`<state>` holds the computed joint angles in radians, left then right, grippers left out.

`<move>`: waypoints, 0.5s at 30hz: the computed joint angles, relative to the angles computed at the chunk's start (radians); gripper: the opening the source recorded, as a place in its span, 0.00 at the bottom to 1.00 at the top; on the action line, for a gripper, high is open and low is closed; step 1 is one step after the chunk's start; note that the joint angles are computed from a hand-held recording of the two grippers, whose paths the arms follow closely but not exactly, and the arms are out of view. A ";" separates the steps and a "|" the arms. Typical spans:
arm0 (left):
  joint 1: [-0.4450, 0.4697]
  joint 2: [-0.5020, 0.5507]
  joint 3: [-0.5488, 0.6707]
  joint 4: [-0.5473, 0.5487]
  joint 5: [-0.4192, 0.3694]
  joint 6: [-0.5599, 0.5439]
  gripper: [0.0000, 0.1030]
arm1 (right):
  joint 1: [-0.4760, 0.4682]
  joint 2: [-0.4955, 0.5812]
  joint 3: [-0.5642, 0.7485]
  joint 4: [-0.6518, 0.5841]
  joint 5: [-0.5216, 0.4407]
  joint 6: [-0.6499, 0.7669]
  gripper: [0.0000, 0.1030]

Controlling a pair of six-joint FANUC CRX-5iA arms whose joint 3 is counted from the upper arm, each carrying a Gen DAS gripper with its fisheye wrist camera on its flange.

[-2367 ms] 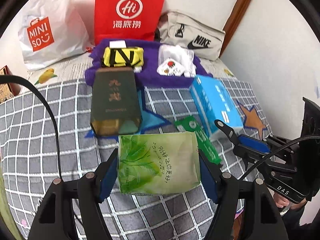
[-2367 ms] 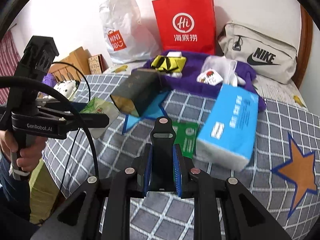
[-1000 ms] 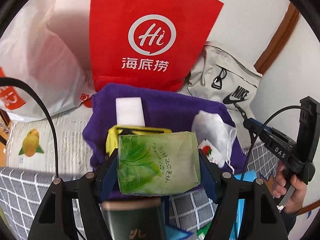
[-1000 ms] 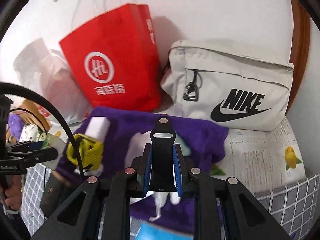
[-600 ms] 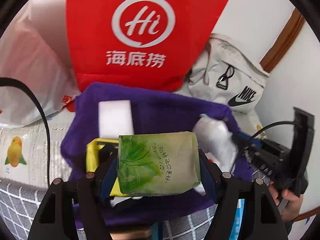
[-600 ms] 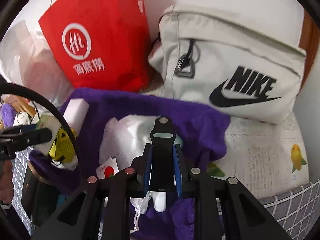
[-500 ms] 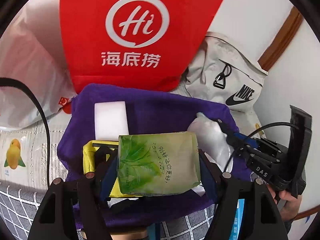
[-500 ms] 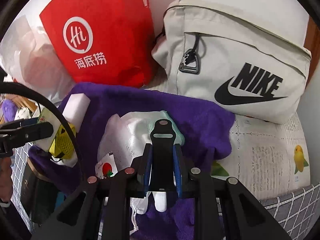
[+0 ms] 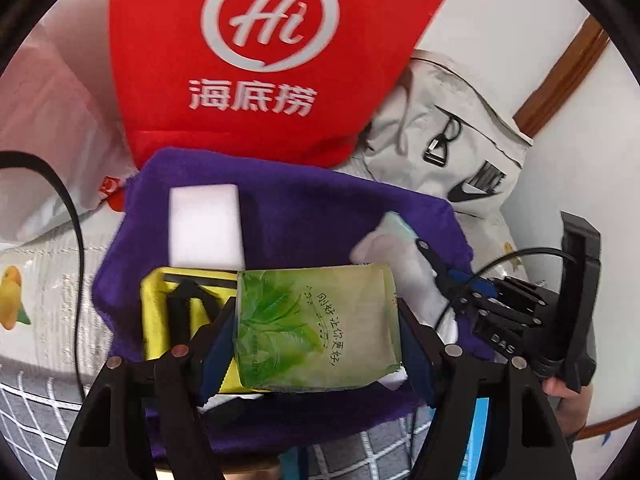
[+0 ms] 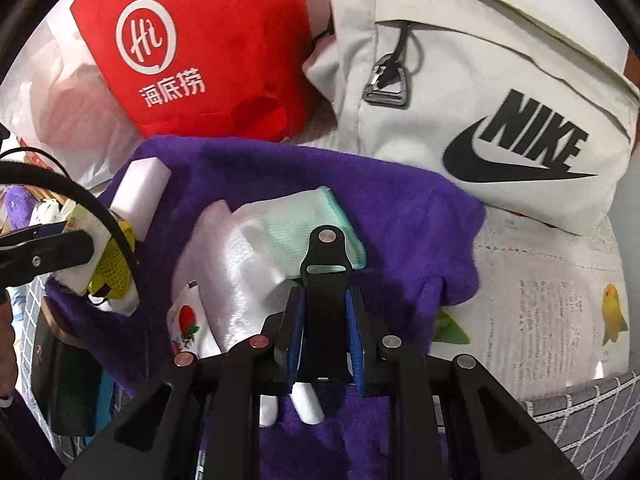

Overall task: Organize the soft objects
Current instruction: 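Lower the black strap onto the purple towel and open the right tool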

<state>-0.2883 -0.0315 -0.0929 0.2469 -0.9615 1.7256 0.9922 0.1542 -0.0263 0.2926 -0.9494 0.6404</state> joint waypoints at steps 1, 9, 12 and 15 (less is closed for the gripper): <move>-0.001 0.003 -0.005 0.018 0.003 -0.020 0.69 | -0.002 0.000 0.002 -0.003 -0.005 0.002 0.21; -0.042 0.032 0.031 -0.027 -0.023 -0.008 0.70 | -0.005 -0.008 0.010 -0.026 -0.004 0.016 0.24; -0.048 0.039 0.038 -0.039 -0.030 0.001 0.70 | -0.006 -0.032 -0.008 -0.011 0.000 -0.001 0.40; -0.053 0.042 0.040 -0.043 -0.031 0.000 0.70 | 0.000 -0.051 -0.027 0.022 0.004 -0.025 0.41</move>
<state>-0.3411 0.0106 -0.0533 0.2036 -0.9925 1.7259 0.9924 0.1031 -0.0536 0.3151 -0.9451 0.6156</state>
